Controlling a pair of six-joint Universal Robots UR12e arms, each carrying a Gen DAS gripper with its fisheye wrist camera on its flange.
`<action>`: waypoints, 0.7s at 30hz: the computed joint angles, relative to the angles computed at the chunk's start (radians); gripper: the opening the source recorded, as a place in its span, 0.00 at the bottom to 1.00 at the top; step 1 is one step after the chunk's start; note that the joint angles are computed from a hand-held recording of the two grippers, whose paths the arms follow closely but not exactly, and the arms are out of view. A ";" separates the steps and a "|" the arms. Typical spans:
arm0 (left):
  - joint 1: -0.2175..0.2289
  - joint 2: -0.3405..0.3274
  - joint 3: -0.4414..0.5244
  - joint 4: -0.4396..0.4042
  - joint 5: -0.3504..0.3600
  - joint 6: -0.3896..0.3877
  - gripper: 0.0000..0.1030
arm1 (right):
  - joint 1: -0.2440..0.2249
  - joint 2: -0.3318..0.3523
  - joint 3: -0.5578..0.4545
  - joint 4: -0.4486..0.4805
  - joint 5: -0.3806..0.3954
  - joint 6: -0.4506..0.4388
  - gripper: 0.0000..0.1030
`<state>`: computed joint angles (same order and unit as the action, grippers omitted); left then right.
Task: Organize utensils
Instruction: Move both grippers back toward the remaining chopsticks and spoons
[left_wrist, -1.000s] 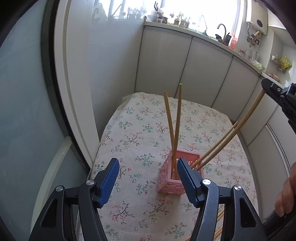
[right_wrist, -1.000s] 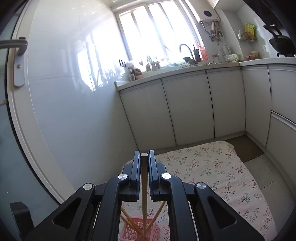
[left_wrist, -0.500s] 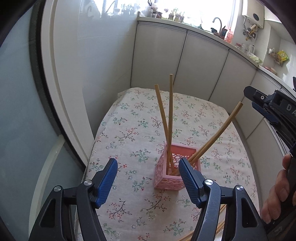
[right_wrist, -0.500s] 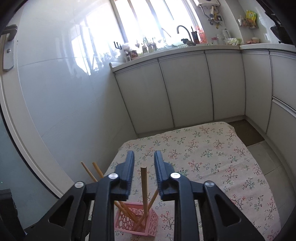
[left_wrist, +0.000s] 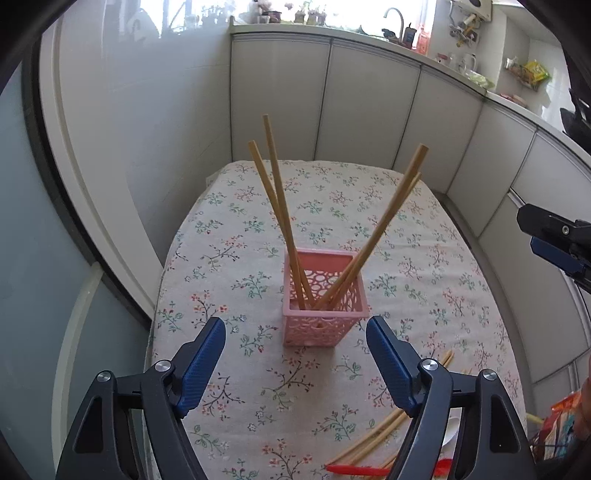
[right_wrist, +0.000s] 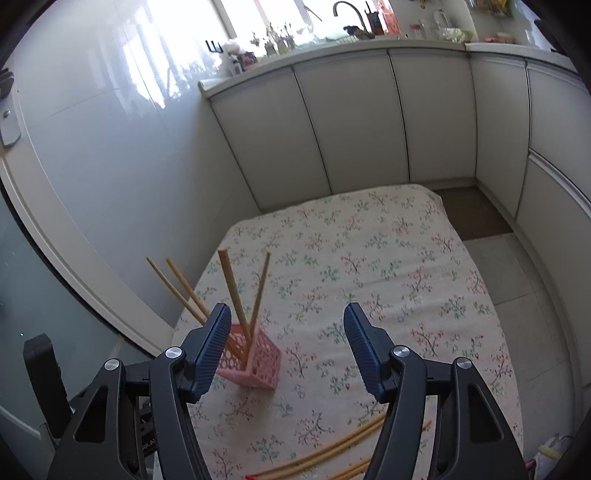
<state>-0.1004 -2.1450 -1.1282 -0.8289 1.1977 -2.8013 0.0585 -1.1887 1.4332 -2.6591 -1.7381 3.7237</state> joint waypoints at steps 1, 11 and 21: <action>-0.002 0.002 -0.003 -0.012 0.001 0.013 0.78 | -0.004 -0.010 0.013 0.021 0.008 0.009 0.66; -0.023 -0.002 0.006 -0.232 -0.004 0.131 0.80 | -0.062 -0.058 0.113 0.259 0.176 0.089 0.72; -0.082 -0.028 0.026 -0.365 0.050 0.257 0.78 | -0.116 -0.073 0.157 0.439 0.264 0.146 0.72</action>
<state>-0.1823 -2.1727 -1.1018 -1.1935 1.2479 -2.5446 -0.0573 -1.2619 1.5900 -2.2202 -1.4744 3.8697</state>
